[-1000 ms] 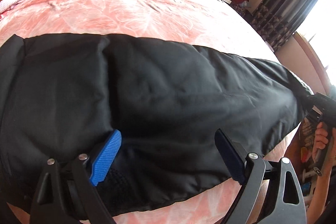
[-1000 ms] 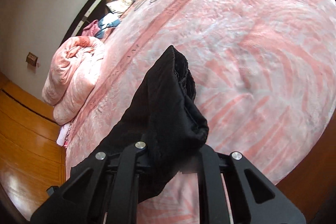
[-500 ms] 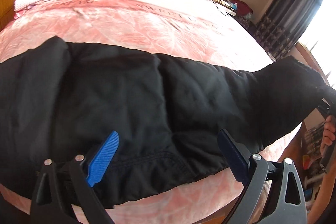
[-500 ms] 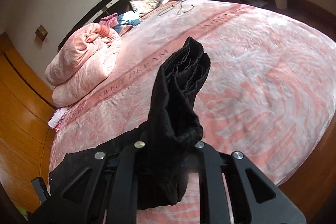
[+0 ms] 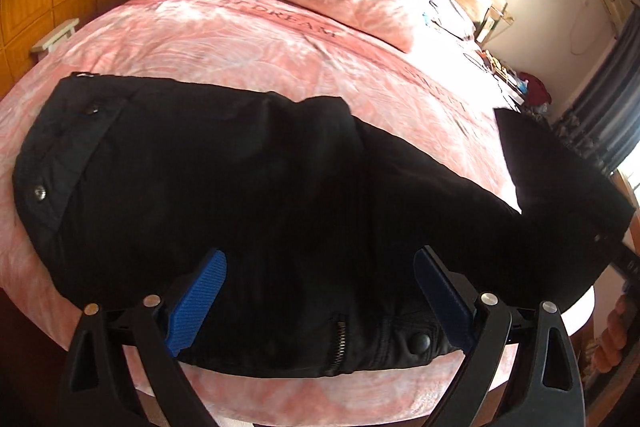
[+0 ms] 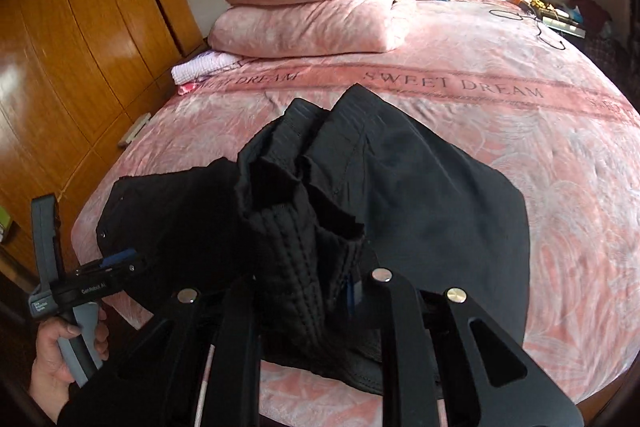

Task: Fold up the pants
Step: 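Lift the leg end with the right gripper and fold it toward the waist, then lower the folded leg onto the pants and open the right gripper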

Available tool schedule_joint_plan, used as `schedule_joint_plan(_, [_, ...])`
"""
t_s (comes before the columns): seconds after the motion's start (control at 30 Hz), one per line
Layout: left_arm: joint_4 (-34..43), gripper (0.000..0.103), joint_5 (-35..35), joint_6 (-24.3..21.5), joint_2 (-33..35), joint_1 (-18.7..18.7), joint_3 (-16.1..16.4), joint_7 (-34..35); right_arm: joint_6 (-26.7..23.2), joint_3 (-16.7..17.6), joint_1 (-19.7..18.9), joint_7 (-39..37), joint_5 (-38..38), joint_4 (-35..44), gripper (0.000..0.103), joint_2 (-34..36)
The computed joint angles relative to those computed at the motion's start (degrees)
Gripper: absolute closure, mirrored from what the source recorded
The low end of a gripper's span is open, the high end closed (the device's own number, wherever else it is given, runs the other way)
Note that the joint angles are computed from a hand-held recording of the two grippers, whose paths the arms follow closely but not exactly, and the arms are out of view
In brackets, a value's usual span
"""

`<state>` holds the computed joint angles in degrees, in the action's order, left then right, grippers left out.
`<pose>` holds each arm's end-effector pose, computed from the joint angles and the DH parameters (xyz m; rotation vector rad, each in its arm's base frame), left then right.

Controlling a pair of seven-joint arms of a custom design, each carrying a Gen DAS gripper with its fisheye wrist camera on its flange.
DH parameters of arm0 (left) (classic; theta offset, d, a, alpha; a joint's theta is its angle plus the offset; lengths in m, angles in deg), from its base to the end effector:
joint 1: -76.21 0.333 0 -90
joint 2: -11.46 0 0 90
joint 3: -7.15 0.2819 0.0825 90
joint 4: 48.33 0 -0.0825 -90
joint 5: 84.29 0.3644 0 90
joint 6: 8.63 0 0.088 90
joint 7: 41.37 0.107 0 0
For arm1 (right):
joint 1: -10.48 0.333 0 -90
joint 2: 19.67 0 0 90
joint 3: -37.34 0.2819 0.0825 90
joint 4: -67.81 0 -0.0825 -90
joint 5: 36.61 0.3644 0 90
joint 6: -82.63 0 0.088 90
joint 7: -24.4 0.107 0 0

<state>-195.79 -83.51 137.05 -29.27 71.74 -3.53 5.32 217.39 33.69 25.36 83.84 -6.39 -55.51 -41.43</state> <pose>0.3739 -0.1098 0.5418 -2.3103 1.3939 -0.8466 0.4687 0.0962 0.5935 -2.0455 1.2670 -0.2159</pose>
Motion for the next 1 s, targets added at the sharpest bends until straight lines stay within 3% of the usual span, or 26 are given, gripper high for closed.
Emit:
schedule_joint_plan(0.2, [-3.74,0.007,-0.9,-0.07,-3.85,0.98,1.86,0.26,3.22,6.34,1.1,5.69,-9.99,-5.81,0.083,1.26])
schedule_joint_plan(0.27, [-4.58,0.007,-1.48,0.24,-4.37,0.99,2.32,0.55,3.56,5.34,2.64,4.82,-9.17,-7.06,0.067,1.21])
schedule_joint_plan(0.33, [-5.26,0.007,-2.54,0.94,-4.4,0.57,2.9,0.95,2.78,4.35,3.88,3.13,-7.73,-7.58,0.042,1.07])
schedule_joint_plan(0.47, [-5.88,0.007,-3.95,2.26,-4.07,0.05,3.32,1.98,-0.49,1.77,5.83,-1.19,-2.59,-8.62,0.038,-2.46])
schedule_joint_plan(0.53, [-6.18,0.007,-4.27,2.55,-4.18,0.04,3.23,2.33,-3.82,-0.31,6.13,-2.23,1.59,-8.0,0.027,-4.09])
schedule_joint_plan(0.6, [-6.51,0.007,-4.85,2.89,-4.38,-0.17,3.43,2.7,-4.45,0.33,4.73,-0.45,1.6,-8.04,0.027,-5.37])
schedule_joint_plan(0.67, [-6.7,0.007,-5.32,3.35,-4.22,-0.12,3.51,2.81,-2.04,3.12,2.77,2.66,-2.83,-8.6,0.027,-5.75])
schedule_joint_plan(0.73, [-6.55,0.007,-5.69,3.43,-3.78,-0.1,3.6,3.03,-1.0,5.2,1.7,5.34,-7.96,-8.59,0.037,-4.92])
schedule_joint_plan(0.9, [-6.15,0.007,-5.82,2.9,-3.77,-0.17,3.46,3.88,-2.46,5.5,2.11,8.95,-12.06,-8.54,0.041,-2.55])
schedule_joint_plan(0.97, [-6.02,0.007,-5.78,2.38,-3.8,-0.18,3.35,4.16,-1.44,5.54,2.24,9.64,-13.02,-8.94,0.051,-2.07])
schedule_joint_plan(1.0, [-6.04,0.007,-5.81,2.2,-3.86,-0.16,3.31,4.19,-2.07,5.03,2.61,9.47,-12.57,-8.64,0.071,-1.63])
